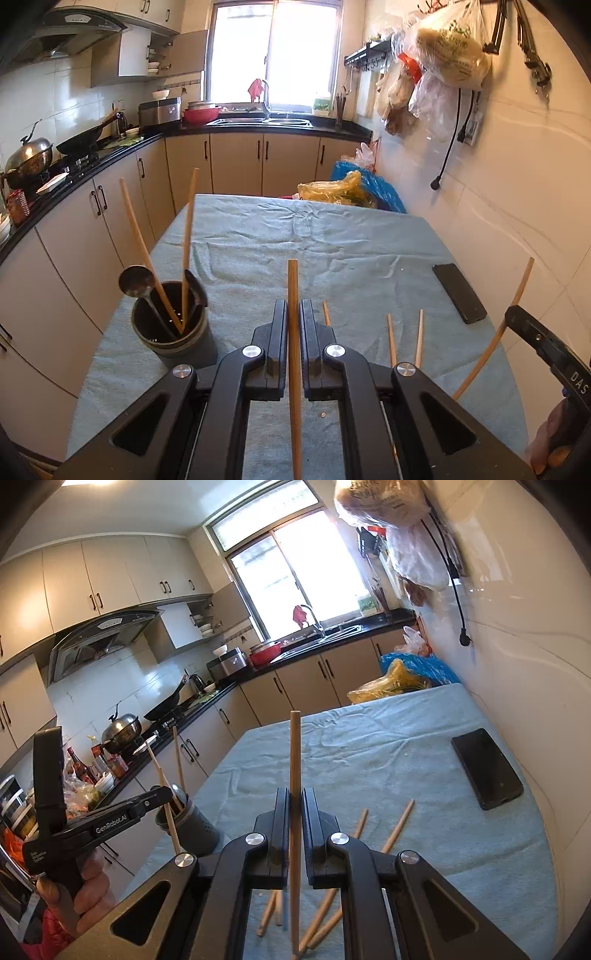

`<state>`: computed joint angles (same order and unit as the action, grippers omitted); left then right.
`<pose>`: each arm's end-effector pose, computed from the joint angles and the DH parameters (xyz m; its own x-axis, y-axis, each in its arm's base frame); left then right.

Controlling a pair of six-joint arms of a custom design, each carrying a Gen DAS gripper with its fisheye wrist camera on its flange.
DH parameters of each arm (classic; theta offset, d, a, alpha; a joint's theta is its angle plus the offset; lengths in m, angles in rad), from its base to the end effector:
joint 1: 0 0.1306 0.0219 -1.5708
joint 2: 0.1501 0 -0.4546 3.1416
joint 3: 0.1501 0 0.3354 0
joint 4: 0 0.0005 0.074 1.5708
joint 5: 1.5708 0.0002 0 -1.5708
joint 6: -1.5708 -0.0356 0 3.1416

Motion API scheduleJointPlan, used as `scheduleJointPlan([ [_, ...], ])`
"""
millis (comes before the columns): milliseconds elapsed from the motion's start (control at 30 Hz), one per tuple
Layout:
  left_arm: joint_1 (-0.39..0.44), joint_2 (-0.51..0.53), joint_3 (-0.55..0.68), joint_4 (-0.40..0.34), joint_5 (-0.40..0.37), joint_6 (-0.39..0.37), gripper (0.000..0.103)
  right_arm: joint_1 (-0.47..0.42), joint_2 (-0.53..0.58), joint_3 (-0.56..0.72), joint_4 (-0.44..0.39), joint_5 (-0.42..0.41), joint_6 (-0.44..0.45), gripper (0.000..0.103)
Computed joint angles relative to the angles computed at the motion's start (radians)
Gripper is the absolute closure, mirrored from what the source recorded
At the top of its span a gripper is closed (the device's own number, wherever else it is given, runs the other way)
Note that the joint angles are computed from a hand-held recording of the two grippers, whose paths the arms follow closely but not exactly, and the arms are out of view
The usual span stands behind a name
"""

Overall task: Organize utensils
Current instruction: 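Lift both chopsticks upright and carry them toward the black holder cup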

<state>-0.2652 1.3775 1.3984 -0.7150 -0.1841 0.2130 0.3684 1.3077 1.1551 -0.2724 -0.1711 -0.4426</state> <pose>0.4081 -0.1046 0.5219 -0.6291 -0.0445 -0.7760 -0.0113 0.9988 -0.0480 0.3725 0.1498 0.4862 -0.5616 0.2356 -0.7932 -0.2867 0.8438 0.4536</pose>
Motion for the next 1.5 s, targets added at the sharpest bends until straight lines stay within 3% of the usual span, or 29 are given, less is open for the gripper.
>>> scheduleJointPlan([
  [533,0.058,-0.068,-0.026,0.021,0.061,0.007,0.097,0.068,0.021,0.05,-0.021,0.037,0.026,0.096],
  [900,0.075,-0.088,-0.01,0.016,0.063,0.009,0.097,0.097,0.034,0.077,-0.033,0.053,0.038,0.096],
  [1500,0.156,-0.13,0.127,-0.038,0.087,-0.04,0.097,0.137,0.121,0.251,-0.05,0.029,0.049,0.096],
])
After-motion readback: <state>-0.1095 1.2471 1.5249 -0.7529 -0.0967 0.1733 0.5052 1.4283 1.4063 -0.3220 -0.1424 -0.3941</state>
